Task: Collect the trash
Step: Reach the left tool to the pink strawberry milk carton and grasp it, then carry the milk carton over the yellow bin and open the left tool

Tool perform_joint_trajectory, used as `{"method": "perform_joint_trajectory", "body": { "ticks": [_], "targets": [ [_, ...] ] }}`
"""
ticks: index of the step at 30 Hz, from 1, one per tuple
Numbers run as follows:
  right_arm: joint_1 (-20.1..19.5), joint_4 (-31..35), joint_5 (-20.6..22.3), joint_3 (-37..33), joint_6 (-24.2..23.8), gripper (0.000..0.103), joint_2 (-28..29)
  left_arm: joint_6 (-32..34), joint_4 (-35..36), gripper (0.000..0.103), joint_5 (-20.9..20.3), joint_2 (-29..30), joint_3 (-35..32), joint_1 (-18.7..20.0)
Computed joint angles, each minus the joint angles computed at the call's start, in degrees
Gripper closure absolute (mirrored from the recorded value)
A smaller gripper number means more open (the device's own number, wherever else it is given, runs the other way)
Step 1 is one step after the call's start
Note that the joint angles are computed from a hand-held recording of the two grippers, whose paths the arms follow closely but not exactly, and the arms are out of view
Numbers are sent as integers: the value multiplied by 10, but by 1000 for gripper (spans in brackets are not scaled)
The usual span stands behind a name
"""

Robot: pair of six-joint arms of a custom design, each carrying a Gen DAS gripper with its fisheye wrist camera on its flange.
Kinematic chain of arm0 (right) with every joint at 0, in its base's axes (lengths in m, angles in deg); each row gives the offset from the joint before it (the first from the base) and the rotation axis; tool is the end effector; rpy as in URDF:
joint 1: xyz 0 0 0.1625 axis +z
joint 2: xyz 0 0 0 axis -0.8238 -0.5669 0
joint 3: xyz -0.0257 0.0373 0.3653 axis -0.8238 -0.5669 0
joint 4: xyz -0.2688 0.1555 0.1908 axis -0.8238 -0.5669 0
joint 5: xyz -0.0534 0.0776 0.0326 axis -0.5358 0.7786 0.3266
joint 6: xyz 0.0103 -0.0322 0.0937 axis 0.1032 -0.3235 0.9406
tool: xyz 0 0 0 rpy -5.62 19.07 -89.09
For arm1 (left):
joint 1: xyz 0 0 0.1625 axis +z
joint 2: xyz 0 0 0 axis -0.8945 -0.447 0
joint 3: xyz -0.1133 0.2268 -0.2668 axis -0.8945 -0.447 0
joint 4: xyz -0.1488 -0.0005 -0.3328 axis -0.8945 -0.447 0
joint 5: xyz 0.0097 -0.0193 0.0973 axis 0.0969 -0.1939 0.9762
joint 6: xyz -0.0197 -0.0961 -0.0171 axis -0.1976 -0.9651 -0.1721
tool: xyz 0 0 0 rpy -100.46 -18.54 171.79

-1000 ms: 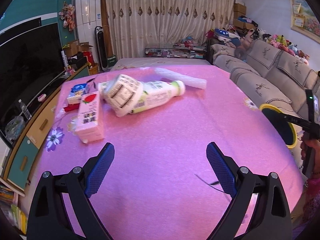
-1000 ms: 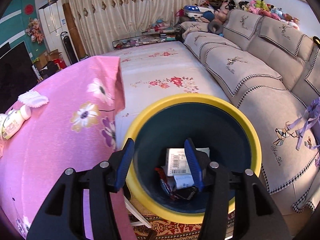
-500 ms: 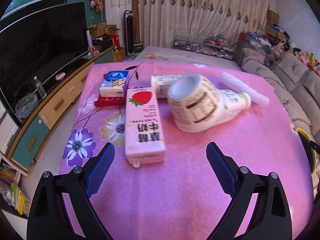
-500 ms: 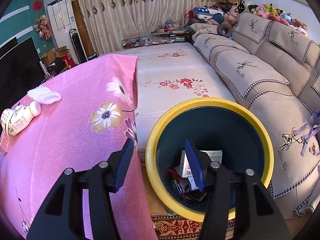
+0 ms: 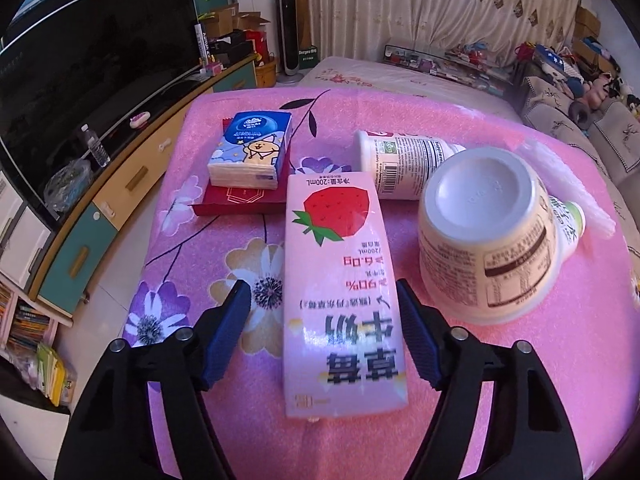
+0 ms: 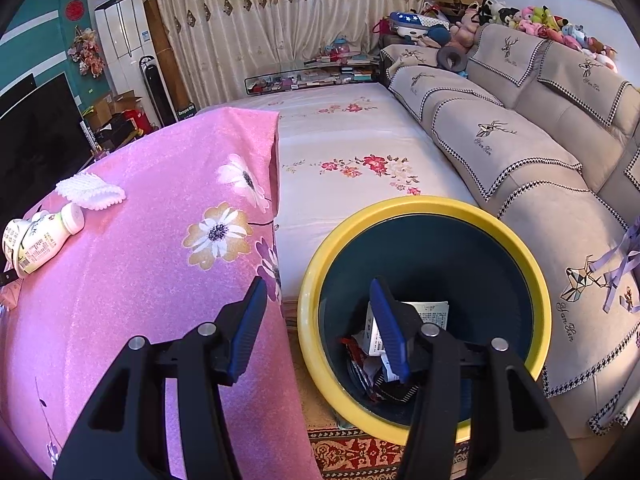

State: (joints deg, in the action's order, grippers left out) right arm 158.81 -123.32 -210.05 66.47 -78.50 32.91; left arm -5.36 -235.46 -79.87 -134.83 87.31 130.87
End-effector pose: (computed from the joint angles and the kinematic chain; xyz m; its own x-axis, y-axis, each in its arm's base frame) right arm 0.1902 -0.4761 0.1456 -0.7692 -0.0586 0.6363 -0.4634 0.7367 -0.4925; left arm 0.0472 -0.4639 0.3560 -0.6456 -0.4064 -0.6466 0.1701 0.7489 -0.6405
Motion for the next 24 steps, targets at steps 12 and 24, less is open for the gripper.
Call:
{"method": "perform_joint_trajectory", "body": {
  "ticks": [12,24],
  "targets": [
    [-4,5,8,5,2,52,-9,16,-4,53,-13,23,-29,16],
    [-3,-8,28,29,-2,52,-26,-210,281,53,27,-207,118,-157]
  ]
}}
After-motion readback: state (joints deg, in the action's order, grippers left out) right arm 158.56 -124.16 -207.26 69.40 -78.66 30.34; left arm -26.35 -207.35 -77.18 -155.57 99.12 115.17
